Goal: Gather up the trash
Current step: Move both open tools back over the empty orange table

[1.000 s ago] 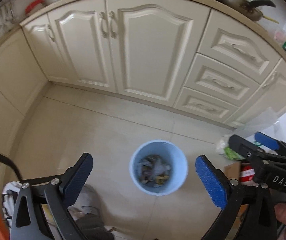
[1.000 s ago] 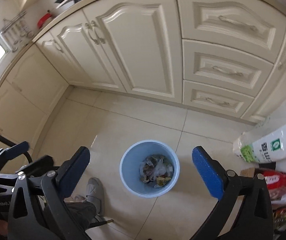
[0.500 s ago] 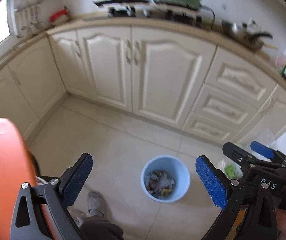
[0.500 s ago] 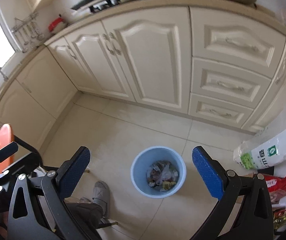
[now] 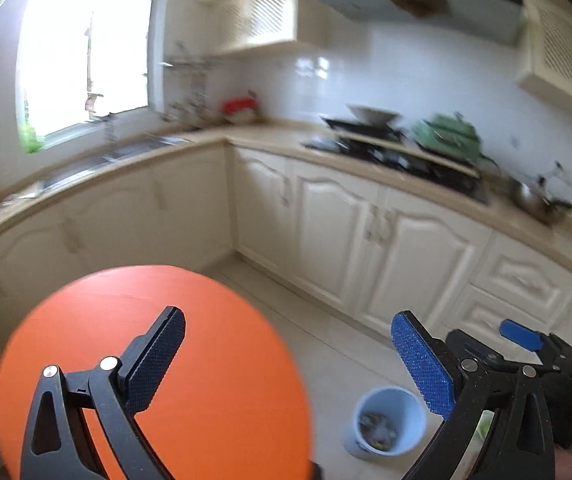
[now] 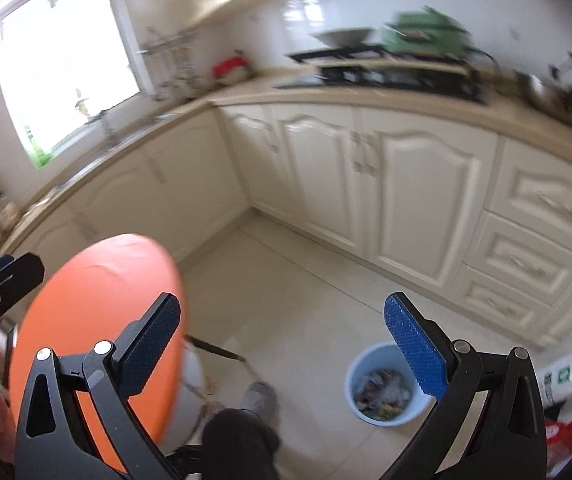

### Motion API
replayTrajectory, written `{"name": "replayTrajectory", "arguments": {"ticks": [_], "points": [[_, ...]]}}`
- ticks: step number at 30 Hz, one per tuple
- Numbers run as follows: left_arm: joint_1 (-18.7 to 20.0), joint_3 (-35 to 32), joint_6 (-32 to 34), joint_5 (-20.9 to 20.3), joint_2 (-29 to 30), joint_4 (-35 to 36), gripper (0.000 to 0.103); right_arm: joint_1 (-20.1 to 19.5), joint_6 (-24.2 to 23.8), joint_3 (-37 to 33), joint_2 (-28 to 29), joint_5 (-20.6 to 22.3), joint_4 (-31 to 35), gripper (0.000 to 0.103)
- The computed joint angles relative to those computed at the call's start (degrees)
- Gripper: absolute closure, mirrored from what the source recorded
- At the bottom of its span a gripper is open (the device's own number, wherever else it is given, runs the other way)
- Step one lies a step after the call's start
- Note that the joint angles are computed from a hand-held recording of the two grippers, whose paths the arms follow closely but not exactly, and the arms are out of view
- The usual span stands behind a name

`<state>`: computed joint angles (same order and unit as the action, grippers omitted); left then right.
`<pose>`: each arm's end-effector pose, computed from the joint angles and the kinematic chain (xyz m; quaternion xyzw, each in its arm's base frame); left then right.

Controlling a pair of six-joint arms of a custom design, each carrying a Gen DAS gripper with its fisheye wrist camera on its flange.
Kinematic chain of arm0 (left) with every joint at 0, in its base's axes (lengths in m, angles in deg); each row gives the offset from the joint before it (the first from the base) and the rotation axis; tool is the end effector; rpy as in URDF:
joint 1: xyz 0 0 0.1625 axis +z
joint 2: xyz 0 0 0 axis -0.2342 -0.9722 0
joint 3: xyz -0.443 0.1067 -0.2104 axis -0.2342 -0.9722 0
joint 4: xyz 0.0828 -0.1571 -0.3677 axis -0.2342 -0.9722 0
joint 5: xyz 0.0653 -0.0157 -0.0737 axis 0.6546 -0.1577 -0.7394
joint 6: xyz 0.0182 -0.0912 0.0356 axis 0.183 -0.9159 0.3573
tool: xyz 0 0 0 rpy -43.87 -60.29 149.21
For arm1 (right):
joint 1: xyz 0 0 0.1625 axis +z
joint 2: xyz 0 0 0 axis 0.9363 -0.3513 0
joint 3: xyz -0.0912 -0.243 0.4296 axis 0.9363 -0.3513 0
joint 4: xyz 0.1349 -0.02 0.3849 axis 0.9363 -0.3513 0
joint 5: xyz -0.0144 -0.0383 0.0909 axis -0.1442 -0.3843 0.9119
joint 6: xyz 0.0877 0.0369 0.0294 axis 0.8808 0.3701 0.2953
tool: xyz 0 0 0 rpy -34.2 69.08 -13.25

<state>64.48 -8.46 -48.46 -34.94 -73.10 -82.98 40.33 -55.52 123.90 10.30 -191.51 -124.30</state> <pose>-0.3789 -0.7402 0.3429 0.4557 0.8256 -0.2928 0.1580 0.2953 -0.6704 0.3418 -0.1158 -0.8034 0.4931 0.3130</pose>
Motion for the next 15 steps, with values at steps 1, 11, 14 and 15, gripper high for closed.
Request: {"name": "replayTrajectory", "arguments": {"ticks": [1, 11, 14, 15], "points": [[0.1, 1.7, 0.2, 0.7, -1.6, -1.7, 0.001, 0.6, -0.9, -1.2, 0.9, 0.4, 0.1, 0.0], [-0.5, 18.2, 0.6, 12.6, -16.8, -16.2, 0.001, 6.9, -10.0, -16.1, 11.3, 6.3, 2.2, 0.0], [-1.8, 22.4, 0.6, 16.0, -20.3, -19.6, 0.001, 8.4, -12.5, -20.3, 14.3, 7.6, 3.0, 0.0], [-2.0, 23.3, 0.3, 16.6, -21.1, -20.3, 0.001, 8.9, -12.9, -21.7, 15.2, 8.2, 4.0, 0.0]]}}
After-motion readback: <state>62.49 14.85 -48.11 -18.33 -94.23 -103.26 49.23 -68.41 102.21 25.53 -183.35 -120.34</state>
